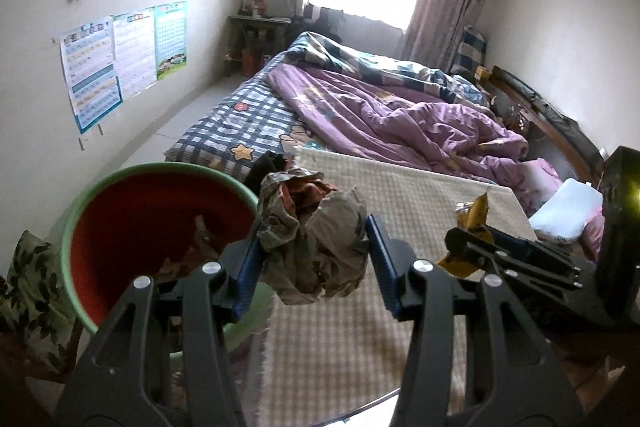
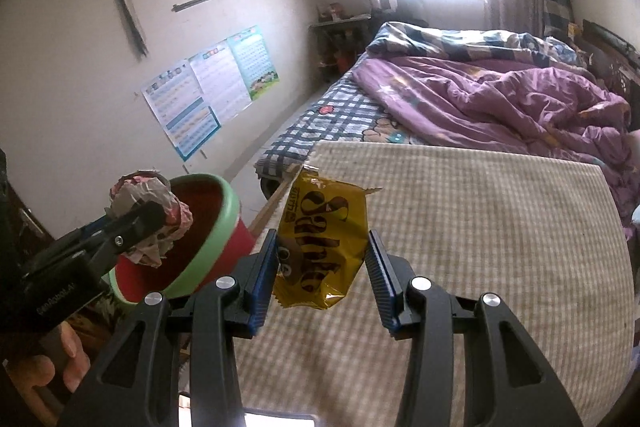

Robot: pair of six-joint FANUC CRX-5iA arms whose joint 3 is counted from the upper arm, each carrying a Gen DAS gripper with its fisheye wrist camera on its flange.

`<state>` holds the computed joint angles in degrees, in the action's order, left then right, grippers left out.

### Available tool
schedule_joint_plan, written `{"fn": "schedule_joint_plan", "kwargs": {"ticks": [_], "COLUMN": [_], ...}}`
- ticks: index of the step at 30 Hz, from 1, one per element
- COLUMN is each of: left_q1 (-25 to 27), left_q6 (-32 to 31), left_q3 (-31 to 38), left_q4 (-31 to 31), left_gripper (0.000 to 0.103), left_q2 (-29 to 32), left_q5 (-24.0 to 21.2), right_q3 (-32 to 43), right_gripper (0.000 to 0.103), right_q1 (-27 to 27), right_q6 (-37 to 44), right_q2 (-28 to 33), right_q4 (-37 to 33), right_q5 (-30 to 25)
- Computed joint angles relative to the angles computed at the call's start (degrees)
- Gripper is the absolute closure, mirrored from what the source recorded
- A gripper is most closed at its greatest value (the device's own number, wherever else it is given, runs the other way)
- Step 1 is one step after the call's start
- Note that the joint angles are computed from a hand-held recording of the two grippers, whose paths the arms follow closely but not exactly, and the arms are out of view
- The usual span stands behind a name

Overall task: Collect trash
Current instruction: 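Carry the yellow wrapper and grey crumpled paper over the red bucket with both tools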

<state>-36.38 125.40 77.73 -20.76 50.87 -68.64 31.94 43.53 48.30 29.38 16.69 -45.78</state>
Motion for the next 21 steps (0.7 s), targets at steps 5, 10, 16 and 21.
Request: {"fn": "schedule_joint_plan", "kwargs": {"ticks": [5, 10, 16, 21], "left_q1": [0.85, 1.75, 3.04, 3.98], "left_q6": [1.79, 2.8, 4.81, 6.48], "left_q3": [-9.74, -15.2, -21.72, -25.91], "left_q4": [-0.51, -0.9, -1.66, -2.71], "left_gripper": [0.055, 0.055, 0.055, 0.055], "left_q2": [-5.57, -8.72, -12.41, -15.04], "left_q5": [4.2, 6.1, 7.12, 7.47], "right_q3": [0.81, 3.06, 6.26, 9.39], "right_gripper": [0.06, 0.06, 0.06, 0.06], "right_q1": [0.99, 2.15, 2.97, 3.72], "right_q6": [-1.02, -1.04, 0.0, 1.11], "right_q2": [0.74, 2.32, 4.45, 6.48], "right_q4": [1.28, 1.69, 0.72, 0.09], "right_q5": [-0.55, -2.0, -3.57, -4.54]}}
